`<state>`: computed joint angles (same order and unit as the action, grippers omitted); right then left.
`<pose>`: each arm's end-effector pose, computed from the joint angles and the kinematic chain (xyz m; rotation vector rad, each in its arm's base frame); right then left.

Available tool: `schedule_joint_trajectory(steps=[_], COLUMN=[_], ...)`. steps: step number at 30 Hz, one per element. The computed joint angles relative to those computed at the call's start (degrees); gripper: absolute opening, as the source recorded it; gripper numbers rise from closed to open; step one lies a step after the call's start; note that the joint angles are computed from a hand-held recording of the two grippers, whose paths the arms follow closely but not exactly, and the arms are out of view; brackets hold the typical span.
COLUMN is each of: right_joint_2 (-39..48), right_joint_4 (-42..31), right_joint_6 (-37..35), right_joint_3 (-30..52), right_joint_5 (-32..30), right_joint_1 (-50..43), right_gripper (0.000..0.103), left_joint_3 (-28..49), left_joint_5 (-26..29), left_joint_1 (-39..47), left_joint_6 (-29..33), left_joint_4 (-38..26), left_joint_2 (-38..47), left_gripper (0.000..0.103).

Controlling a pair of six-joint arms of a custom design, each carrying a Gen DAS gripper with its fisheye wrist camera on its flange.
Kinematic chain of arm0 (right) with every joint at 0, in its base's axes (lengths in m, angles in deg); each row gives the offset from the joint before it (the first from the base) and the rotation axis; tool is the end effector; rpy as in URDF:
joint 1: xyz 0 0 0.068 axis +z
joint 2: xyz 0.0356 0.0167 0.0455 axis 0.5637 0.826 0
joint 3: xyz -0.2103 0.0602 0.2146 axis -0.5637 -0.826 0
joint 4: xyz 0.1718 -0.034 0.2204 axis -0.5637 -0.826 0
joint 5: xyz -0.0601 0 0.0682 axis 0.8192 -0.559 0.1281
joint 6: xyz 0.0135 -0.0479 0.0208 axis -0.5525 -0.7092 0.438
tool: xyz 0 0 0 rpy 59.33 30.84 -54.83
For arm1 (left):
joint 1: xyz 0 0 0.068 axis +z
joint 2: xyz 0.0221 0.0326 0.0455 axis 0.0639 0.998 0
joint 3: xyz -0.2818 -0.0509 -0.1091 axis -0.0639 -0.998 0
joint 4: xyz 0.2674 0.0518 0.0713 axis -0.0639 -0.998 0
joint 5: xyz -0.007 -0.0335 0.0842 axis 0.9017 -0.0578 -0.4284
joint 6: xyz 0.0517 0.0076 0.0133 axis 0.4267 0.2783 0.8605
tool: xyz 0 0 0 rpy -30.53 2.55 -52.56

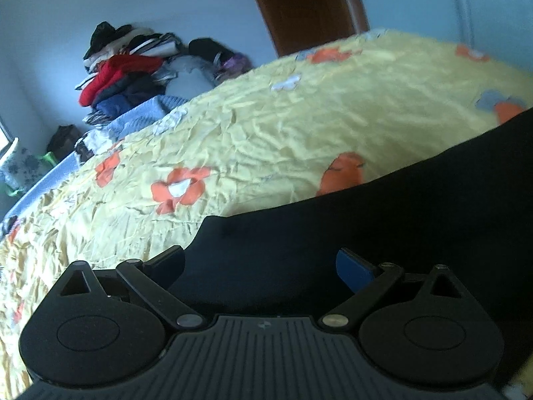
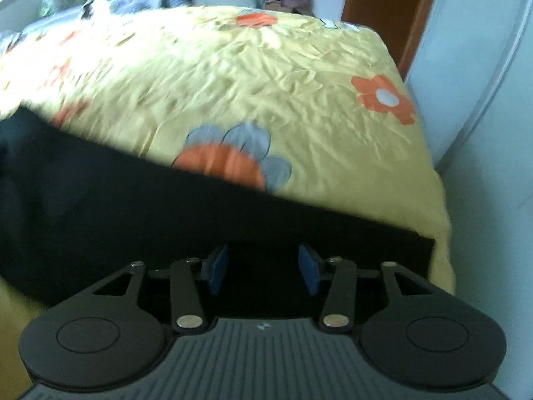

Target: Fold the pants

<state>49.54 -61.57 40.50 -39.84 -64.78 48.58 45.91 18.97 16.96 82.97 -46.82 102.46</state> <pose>0.3252 0.0833 0.1638 -0.3720 2.4814 0.1064 0.2567 0.0600 0.1593 0.3565 2.2477 0.3870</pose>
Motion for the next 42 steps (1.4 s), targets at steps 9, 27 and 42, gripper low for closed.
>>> schedule_joint_trajectory(steps=[9,27,42], right_joint_2=[5.9,-12.3,-22.5], right_joint_4=[12.9,25.1,25.9], right_joint_6=[9.6,3.2,44.2], right_joint_3=[2.8,-19.6,-31.7], right_joint_5=[5.0,43.7,-39.5], right_joint_1=[-2.0,3.4,-31.5], right_gripper=[0.052,0.103,0.103], left_joint_3=[0.1,-3.2,-11.0], left_joint_5=[-2.8,-2.5,4.0], left_joint_1=[0.7,-0.2,-4.5], left_joint_6=[-2.2,-2.6,-5.7], left_joint_4=[6.9,8.6,4.9], left_joint_2=[3.1,0.1,-8.8], left_gripper=[0.099,0.100,0.100])
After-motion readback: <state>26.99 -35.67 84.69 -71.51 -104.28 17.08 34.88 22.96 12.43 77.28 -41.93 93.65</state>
